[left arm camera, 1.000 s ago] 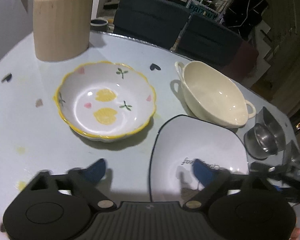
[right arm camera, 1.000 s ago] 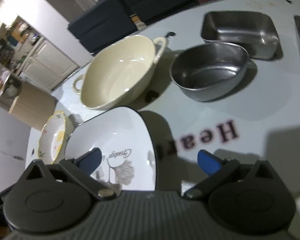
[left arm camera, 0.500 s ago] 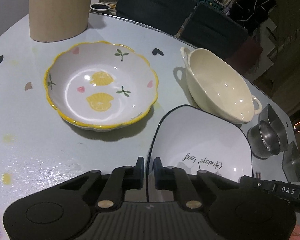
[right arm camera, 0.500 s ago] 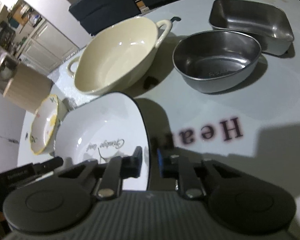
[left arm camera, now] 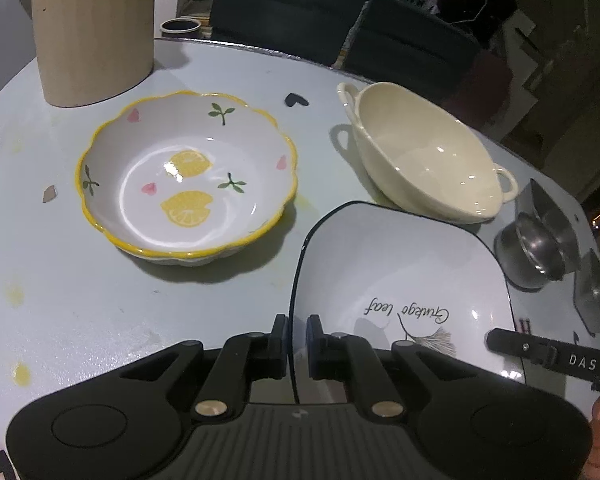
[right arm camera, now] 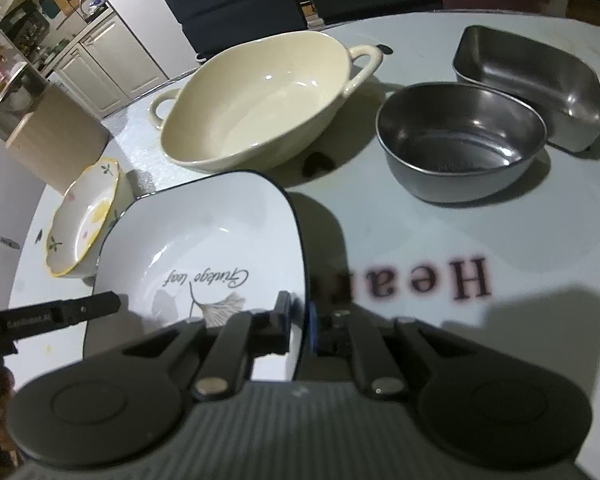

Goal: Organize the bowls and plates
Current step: 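Lift and carry the white plate with both tools toward the printed Heartbeat text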

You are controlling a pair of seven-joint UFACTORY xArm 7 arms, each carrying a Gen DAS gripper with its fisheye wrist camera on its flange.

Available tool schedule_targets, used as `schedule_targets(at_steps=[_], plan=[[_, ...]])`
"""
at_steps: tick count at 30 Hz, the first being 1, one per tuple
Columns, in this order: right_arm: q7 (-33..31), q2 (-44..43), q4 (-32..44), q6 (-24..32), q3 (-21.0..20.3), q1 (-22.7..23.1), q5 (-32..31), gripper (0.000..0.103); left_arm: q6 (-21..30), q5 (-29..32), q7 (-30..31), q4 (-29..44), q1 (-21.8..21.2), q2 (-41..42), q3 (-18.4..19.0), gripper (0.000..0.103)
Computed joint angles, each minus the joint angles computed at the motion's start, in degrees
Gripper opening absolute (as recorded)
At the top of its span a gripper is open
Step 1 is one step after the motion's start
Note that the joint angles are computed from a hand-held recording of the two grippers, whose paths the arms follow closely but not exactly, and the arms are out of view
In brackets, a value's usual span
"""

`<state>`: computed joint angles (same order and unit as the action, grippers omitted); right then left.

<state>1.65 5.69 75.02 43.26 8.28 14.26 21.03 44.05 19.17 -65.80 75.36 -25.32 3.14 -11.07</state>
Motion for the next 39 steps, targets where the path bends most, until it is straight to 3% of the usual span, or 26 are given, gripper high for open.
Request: schedule_targets(at_steps=[8,13,22,27,39], plan=[[-7.3,-5.24,-3.43,-1.31,-0.94,-1.31,6.42,0.009,-0.47,4.4,-5.51,-0.73,-0.93,-3.49,-1.85,0.009],[-10.69,-10.26,-6.86,-0.26,-2.97,-1.95,10.03,0.008,3.73,6.75,-8.31,3.94,-3.03,-1.88,-3.64,0.008],[-11.29,-19.24,-14.74,3.37,-6.49,-2.57,10.16,0.009,7.83,4.38,-8.3,6.53,-7.33,-1.35,-4.96,0.007],[-10.87,-22.33,-17.91,6.78,-7.14,-2.81,8.35,0.01,7.58,3.3,-9.18,3.58,-8.51,-3.06,-5.49,0.007],[-9.95,-23.75,-19.98,9.15,-5.62,-0.86,5.31,0.011,5.66,1.49,-10.76,-4.36,-6.69,-8.1,-6.88,0.007]])
